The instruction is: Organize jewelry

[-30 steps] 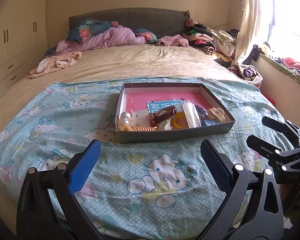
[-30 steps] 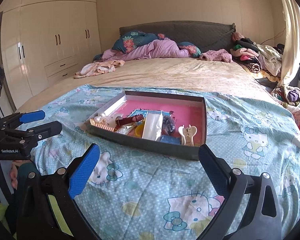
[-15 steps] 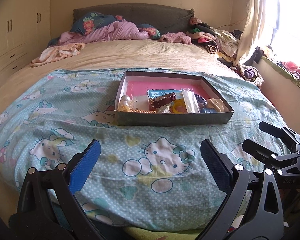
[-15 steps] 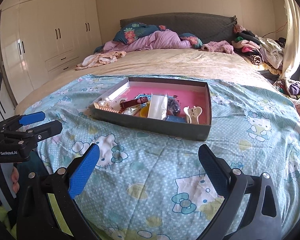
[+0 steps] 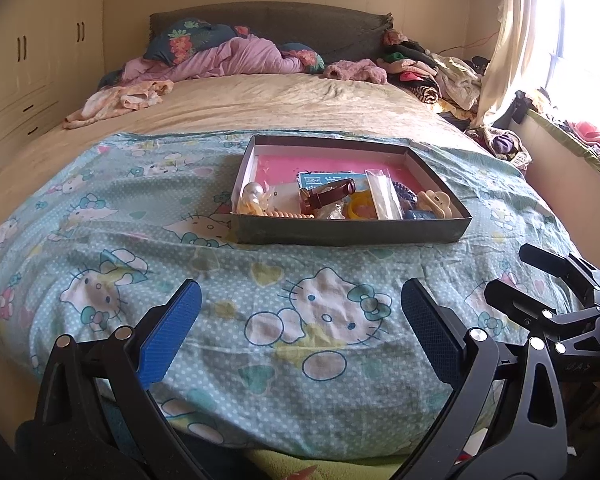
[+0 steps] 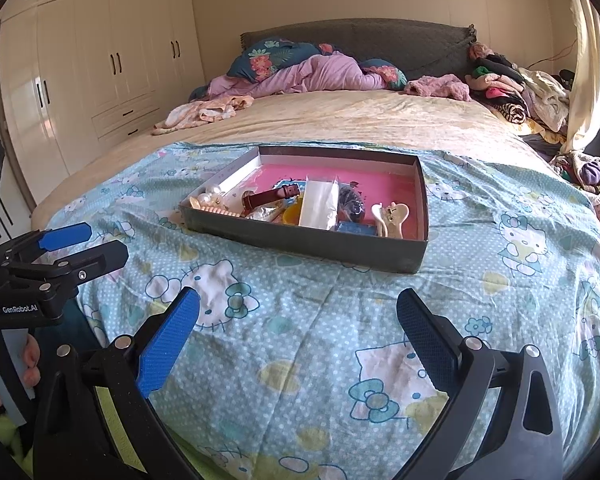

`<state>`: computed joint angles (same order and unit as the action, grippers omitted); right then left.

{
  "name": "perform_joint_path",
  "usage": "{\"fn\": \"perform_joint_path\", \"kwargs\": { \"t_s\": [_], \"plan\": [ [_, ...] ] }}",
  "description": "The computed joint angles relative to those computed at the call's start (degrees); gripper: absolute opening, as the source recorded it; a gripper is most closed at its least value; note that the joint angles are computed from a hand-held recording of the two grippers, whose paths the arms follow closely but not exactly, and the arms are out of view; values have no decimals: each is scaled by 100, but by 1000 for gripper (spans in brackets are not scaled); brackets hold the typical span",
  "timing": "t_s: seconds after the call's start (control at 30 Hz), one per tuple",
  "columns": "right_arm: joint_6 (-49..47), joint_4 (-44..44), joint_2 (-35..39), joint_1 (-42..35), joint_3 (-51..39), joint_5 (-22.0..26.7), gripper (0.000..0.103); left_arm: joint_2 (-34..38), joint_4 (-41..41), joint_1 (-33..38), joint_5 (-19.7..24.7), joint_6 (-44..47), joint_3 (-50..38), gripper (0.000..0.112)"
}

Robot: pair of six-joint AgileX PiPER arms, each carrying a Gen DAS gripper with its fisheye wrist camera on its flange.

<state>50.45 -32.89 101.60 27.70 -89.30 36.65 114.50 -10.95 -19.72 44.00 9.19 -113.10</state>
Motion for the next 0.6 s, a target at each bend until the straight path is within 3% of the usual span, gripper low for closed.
{"fn": "perform_joint_path", "kwargs": {
  "t_s": [0.6],
  "plan": [
    [26, -52, -23, 10, 4, 21, 98, -6, -11, 15, 18, 24, -6, 93]
  ]
}}
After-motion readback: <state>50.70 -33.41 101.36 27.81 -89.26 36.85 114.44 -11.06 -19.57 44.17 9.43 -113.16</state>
